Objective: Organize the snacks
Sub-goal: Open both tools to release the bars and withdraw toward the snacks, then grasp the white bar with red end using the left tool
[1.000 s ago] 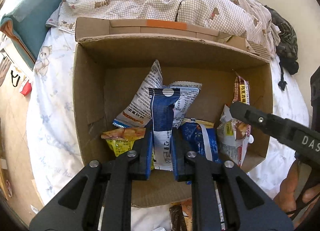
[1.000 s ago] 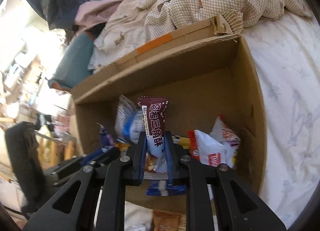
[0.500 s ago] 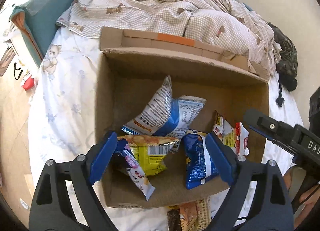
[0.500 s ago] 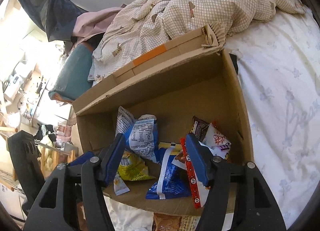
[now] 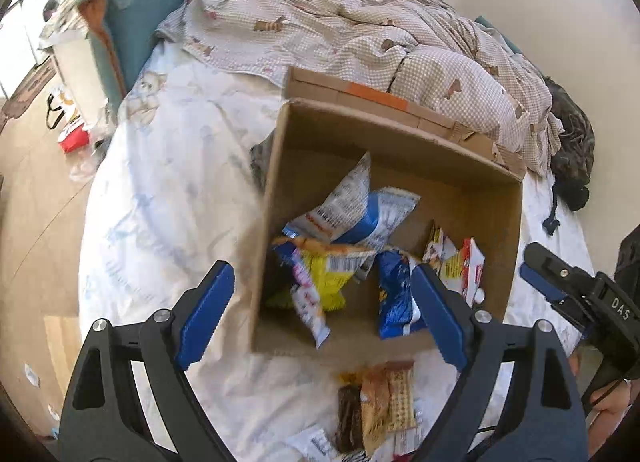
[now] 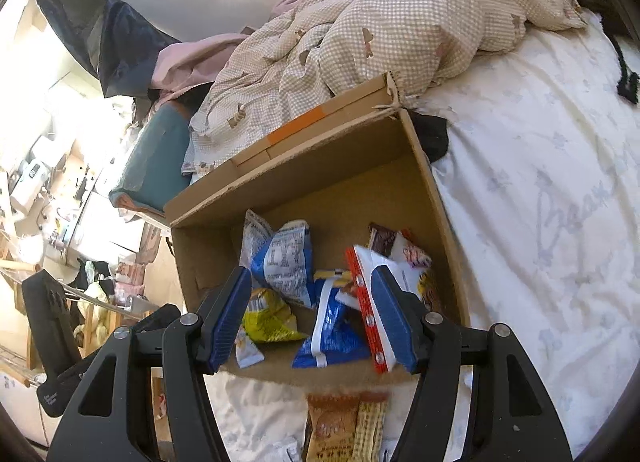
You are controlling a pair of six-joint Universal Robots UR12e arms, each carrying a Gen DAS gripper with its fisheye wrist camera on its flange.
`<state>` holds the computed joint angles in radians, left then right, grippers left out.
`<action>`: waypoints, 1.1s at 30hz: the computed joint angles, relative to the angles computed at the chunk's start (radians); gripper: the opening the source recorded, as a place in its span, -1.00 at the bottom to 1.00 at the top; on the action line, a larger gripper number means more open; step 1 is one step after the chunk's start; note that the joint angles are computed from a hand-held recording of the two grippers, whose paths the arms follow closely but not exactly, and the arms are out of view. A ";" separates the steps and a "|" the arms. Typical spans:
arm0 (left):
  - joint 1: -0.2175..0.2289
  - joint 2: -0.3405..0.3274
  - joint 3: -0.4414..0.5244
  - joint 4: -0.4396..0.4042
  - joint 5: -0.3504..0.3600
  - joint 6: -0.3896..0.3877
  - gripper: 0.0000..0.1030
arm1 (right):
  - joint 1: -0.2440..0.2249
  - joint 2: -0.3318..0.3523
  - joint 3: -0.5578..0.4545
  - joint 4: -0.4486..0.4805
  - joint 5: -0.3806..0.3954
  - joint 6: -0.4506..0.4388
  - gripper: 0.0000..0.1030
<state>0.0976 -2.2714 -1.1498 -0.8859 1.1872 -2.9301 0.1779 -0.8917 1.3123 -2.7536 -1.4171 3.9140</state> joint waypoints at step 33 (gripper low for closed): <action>0.003 0.096 -0.268 -0.270 0.176 0.037 -0.28 | 0.063 -0.178 0.285 0.090 -0.039 0.077 0.28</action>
